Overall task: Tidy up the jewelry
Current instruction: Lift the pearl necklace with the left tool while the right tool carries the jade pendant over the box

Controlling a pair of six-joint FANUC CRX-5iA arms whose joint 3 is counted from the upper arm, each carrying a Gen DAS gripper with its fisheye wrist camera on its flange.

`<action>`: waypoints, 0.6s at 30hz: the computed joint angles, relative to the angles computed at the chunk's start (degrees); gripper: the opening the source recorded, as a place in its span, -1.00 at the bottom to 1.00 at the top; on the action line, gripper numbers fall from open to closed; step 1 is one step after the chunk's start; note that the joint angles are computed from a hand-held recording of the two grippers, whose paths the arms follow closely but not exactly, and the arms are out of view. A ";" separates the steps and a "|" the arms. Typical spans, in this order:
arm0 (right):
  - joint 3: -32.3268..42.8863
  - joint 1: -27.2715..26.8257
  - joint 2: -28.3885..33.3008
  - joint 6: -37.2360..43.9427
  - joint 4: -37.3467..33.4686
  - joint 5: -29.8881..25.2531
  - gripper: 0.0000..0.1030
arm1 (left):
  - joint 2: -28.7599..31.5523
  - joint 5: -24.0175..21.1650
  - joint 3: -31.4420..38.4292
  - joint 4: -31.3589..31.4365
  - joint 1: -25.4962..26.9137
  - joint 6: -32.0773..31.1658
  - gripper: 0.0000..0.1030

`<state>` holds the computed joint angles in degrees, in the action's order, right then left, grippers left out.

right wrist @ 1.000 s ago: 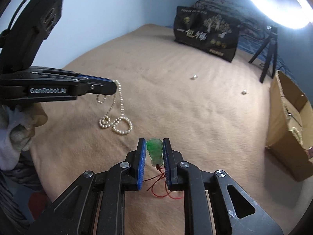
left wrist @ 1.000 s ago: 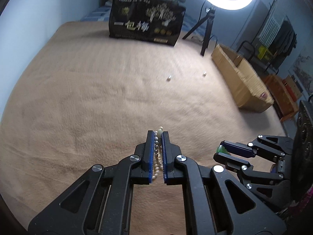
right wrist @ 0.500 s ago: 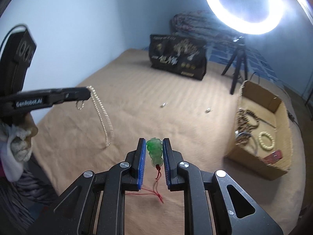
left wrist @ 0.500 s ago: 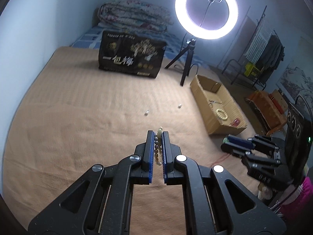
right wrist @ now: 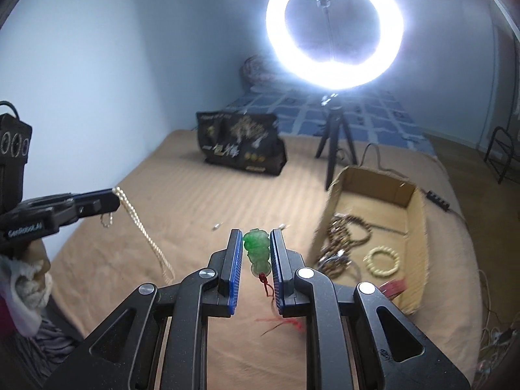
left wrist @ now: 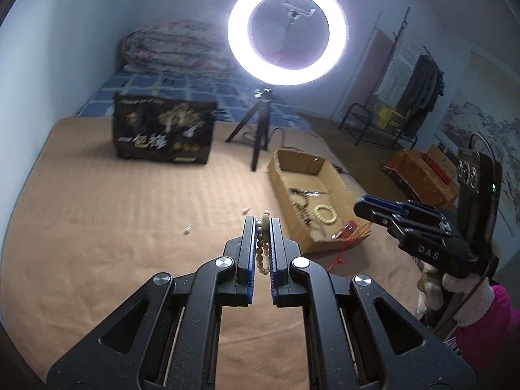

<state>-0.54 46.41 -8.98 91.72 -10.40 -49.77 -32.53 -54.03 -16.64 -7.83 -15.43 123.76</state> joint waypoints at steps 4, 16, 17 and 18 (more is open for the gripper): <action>1.56 -2.10 1.10 0.38 0.27 0.72 -0.71 | 3.17 2.05 2.02 0.57 -0.96 -1.03 -0.90; 6.52 -8.11 8.08 1.14 1.15 1.76 -0.71 | 12.31 9.04 7.08 4.13 -1.99 -3.45 -0.90; 6.63 -8.27 8.46 0.99 1.57 1.90 -0.71 | 13.09 9.64 7.40 4.64 -2.06 -3.62 -0.90; 6.94 -8.66 9.08 0.90 1.81 1.97 -0.71 | 13.98 10.13 7.91 4.94 -2.27 -3.71 -0.90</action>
<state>6.40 37.74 0.09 92.63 -8.59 -47.80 -18.55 -43.89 -8.73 -2.89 -17.70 120.05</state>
